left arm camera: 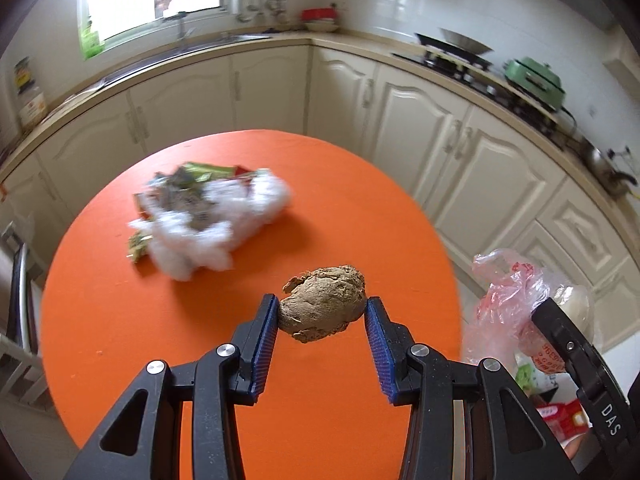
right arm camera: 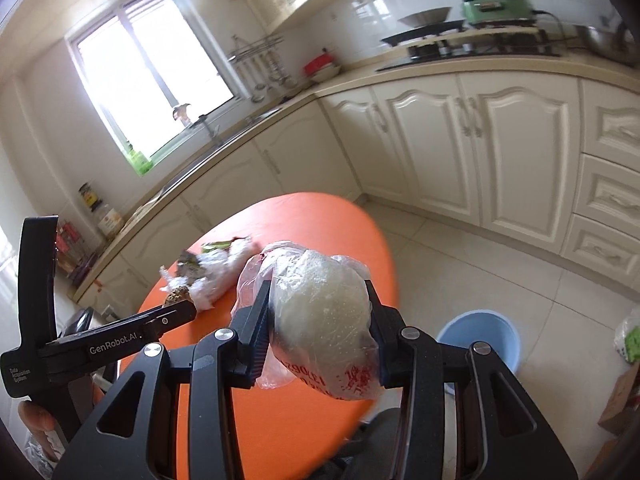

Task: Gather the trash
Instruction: 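Carry the white bag and brown lump over the blue bucket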

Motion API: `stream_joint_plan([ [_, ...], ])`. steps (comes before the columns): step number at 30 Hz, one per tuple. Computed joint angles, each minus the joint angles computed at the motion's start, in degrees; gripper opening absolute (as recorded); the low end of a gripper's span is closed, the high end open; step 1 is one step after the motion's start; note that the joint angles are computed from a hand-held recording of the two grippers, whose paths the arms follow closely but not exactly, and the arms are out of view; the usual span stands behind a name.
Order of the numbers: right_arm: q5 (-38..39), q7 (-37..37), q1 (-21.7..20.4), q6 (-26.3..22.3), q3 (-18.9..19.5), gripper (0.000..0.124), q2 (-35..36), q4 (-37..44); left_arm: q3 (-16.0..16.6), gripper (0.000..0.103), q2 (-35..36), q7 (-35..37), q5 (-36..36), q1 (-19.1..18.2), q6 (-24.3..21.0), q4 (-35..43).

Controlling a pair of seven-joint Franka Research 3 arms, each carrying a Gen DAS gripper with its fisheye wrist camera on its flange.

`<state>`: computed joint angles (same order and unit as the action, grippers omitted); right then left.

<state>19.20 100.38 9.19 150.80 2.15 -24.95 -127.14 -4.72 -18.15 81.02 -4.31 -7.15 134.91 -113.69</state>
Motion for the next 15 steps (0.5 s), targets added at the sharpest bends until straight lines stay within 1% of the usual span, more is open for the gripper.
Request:
stream_joint_plan([
  [5,-3.6,3.8,-5.9,-1.2,-0.9,0.041,-5.3,-4.7,-3.4,0.04,6.4,1.8,-0.6,-3.5,-0.7,5.6],
  [8,-6.1,5.7,-10.0,-3.4,-1.9,0.041,-8.1,-7.2,-5.6,0.04,11.5,2.8,-0.6,-5.3,-2.0,10.1],
  [13,-9.0,7.0,-15.3,-6.4,-3.7,0.041,-9.7,-9.1,-8.9,0.04,22.2,2.2,3.1,-7.5,-5.9,20.5],
  [15,-9.8,7.1,-17.0,-7.3,-4.4,0.041,-9.6,-9.4,-9.8,0.04,27.8,2.1,3.7,-8.5,-8.3,26.4],
])
